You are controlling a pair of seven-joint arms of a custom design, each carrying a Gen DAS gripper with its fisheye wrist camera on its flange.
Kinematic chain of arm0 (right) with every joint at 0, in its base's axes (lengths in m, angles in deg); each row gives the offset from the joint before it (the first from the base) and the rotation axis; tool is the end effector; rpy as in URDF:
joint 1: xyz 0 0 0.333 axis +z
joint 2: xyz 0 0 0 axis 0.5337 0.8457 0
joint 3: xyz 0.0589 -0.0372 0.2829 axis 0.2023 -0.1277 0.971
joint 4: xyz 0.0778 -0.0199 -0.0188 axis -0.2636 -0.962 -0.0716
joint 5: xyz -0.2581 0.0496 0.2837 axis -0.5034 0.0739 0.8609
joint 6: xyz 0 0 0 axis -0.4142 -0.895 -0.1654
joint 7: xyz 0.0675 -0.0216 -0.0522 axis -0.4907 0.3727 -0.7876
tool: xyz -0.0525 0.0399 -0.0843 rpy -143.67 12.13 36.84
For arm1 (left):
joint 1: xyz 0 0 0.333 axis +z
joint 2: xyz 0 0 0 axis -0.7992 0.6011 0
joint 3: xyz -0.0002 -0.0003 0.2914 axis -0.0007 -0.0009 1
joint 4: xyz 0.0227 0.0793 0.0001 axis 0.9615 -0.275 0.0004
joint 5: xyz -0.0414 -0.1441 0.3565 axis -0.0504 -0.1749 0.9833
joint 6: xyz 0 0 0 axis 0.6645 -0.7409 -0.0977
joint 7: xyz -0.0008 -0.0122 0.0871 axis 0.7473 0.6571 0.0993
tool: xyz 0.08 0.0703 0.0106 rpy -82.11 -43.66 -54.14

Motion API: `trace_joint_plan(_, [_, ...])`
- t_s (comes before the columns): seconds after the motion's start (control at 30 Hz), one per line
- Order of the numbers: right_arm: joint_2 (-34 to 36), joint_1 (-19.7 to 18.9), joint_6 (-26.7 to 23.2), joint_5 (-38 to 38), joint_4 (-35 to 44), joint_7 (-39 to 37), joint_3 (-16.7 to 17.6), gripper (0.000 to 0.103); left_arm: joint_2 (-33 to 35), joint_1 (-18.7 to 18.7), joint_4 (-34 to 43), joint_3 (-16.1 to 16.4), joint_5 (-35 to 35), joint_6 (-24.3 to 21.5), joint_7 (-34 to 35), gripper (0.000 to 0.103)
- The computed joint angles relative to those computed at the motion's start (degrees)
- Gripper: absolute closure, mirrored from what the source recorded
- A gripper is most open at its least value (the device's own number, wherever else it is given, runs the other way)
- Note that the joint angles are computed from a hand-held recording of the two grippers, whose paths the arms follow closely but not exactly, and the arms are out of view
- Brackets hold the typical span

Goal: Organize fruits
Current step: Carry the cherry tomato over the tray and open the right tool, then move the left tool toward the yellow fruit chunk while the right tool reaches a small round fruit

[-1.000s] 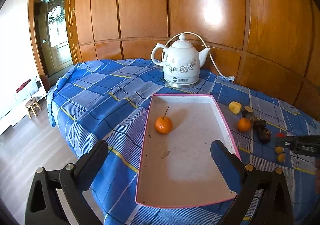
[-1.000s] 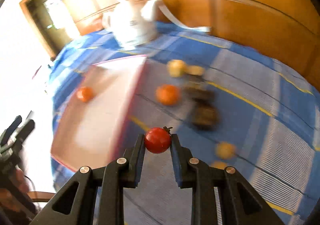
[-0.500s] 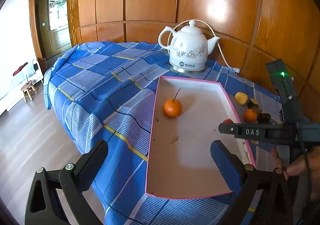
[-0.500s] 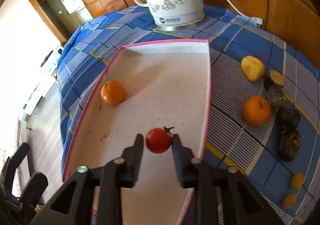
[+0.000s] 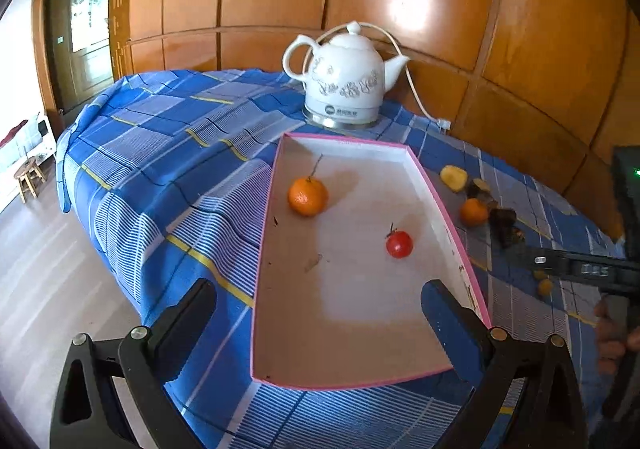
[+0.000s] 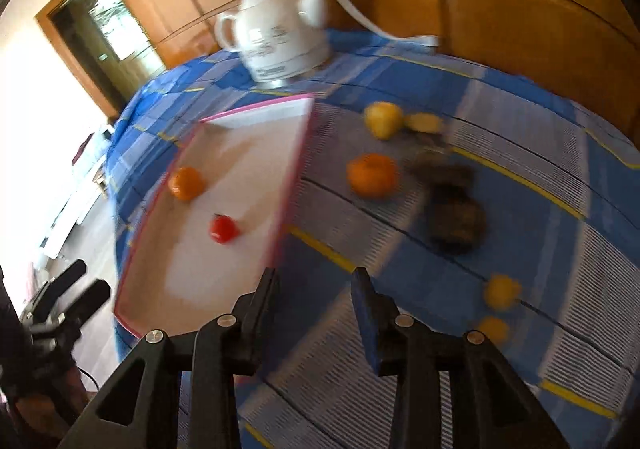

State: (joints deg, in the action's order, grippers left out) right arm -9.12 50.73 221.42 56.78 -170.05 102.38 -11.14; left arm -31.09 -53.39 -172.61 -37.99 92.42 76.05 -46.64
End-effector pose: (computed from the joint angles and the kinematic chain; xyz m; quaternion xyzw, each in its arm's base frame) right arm 0.5208 0.2118 0.3599 -0.8184 0.4873 -0.0126 0.3042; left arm 0.3481 -0.1453 0.3605 -0.7771 0.4980 -0.2547 0.2885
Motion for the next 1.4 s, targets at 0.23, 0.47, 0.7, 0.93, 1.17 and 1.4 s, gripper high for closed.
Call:
trace_joint_plan(0.23, [-3.0, -3.2, 1.3, -2.7, -3.7, 1.5, -2.9, 0.066, 2.9, -1.4, 1.6, 0.5, -1.6, 0.1, 3.2, 0.000])
trace_joint_plan(0.47, [-3.2, -6.0, 2.0, -5.2, -3.5, 2.7, -4.4, 0.066, 5.7, -2.7, 4.4, 0.6, -1.3, 0.8, 7.3, 0.001])
trace_joint_plan(0.7, [0.1, -8.4, 2.9, -7.7, -0.6, 3.7, -5.5, 0.066, 8.7, -3.6, 7.5, 1.9, -2.6, 1.6, 12.4, 0.013])
trace_joint_plan(0.93, [2.7, -10.4, 1.8, -7.1, 1.7, 6.9, -5.7, 0.066, 14.5, -5.9, 12.7, 4.1, -8.4, 3.6, 22.6, 0.034])
trace_joint_plan(1.17, [1.7, -10.7, 0.8, -3.9, 1.8, 4.3, -5.0, 0.066, 22.8, -8.3, 21.0, 5.6, -16.9, 3.1, 34.4, 0.039])
trace_joint_plan(1.4, [1.7, -10.9, -0.1, -2.4, 2.5, 4.3, -5.2, 0.065, 31.4, -9.3, 29.7, 5.7, -23.0, 0.0, 44.4, 0.051])
